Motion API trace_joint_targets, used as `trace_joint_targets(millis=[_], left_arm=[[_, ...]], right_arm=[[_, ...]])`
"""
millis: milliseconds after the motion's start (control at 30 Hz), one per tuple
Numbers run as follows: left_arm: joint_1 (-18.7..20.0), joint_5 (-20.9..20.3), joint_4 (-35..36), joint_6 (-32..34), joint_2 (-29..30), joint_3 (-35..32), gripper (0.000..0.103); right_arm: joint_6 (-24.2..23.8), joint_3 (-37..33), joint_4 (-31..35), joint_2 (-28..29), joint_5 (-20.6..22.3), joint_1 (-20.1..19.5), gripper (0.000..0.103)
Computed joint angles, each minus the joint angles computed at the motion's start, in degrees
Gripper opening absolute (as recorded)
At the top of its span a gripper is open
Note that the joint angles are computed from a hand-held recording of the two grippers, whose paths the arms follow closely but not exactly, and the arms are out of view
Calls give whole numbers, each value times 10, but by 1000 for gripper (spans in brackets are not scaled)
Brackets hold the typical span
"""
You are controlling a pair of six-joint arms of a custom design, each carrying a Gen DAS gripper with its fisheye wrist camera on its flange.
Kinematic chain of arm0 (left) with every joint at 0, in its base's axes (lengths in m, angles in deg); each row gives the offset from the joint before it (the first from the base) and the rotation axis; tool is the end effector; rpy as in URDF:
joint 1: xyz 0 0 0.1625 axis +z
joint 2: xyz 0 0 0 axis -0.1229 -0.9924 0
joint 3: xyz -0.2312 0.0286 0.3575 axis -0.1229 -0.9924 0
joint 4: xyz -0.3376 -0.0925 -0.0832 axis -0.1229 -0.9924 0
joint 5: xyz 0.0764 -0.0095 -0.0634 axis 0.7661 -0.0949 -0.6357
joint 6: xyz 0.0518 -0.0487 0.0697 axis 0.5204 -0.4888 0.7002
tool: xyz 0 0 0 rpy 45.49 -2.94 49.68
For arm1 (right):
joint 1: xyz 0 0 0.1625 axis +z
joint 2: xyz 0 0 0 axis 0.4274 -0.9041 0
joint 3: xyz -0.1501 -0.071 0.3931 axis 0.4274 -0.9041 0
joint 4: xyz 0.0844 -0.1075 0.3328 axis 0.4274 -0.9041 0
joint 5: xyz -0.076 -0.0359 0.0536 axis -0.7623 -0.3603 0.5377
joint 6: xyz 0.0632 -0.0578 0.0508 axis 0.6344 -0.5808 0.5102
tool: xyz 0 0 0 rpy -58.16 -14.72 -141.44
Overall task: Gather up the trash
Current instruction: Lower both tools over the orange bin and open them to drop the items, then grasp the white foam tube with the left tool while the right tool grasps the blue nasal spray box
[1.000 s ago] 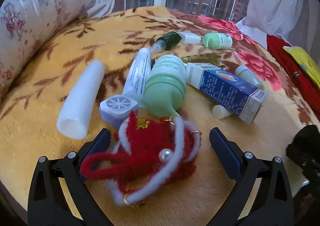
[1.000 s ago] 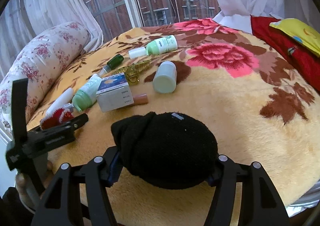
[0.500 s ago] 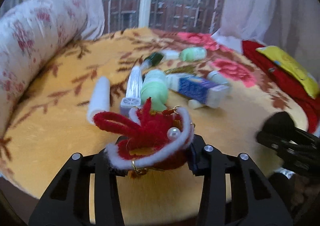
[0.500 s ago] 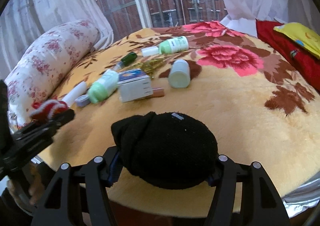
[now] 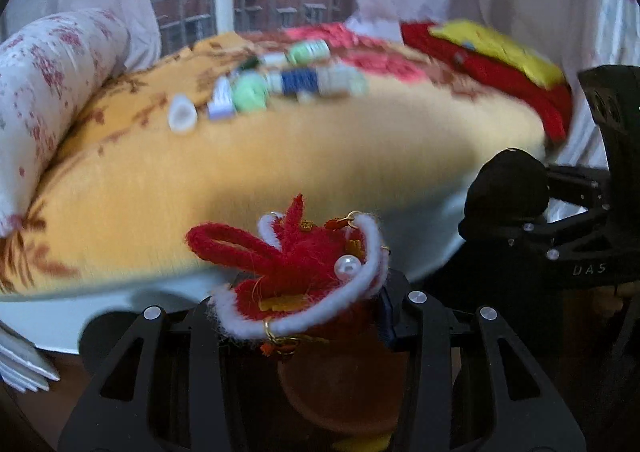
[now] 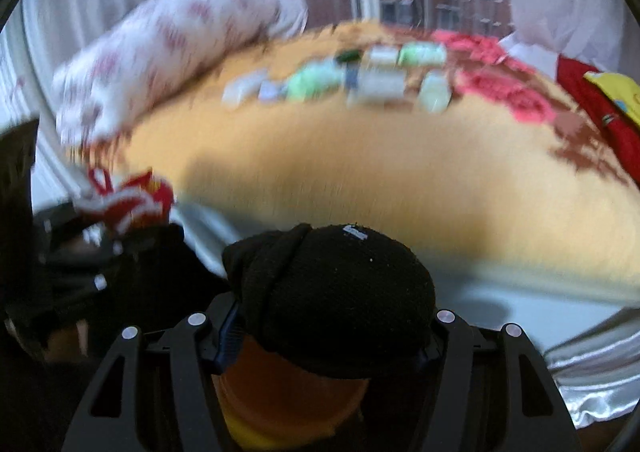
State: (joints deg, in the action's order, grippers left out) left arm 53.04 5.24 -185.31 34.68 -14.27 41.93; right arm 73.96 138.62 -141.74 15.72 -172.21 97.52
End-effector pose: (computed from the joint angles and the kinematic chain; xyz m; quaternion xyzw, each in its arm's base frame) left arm -0.2200 -0.4916 0.2895 0.4121 0.8622 -0.2096 0.2070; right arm 0.3540 -0.4327 0.1768 0.1508 -0.8999 0.2746 0.3035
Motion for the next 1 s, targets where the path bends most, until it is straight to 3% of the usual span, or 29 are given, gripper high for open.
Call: trace_joint_targets(millis=[100,233,367,433,467,533,667,767,900,1000], left_arm=[[9,1,34,-7,-4,17,41],[52,-29,182,-81,37,-38,41],[73,-43,248,-105,64,-72,46],[75,-38,275,-111,74,-84,63],[74,-32,284,-117,77,-87,80],[76,-30,292,-123,79,-92,81],[76,-36,303,-135,70,-100,81],[70,-34,294,-126,48,-114,81],[53,-30,249,-96,26,-149,83],[42,7,179,-61,39,-178,89]], right_arm=[[40,20,49,-3,22,-12,62],[61,13,112,10,37,-31,62],[65,-2,150,27,49,-47,64],[68,-8,171,30,60,-56,71],[70,-11,180,32,59,-59,80],[76,-14,190,34,52,-61,88],[80,-4,184,13,46,-57,88],[74,7,158,-29,73,-50,88],[33,-16,117,-69,96,-34,88],[-28,-69,72,-55,71,-32,89]])
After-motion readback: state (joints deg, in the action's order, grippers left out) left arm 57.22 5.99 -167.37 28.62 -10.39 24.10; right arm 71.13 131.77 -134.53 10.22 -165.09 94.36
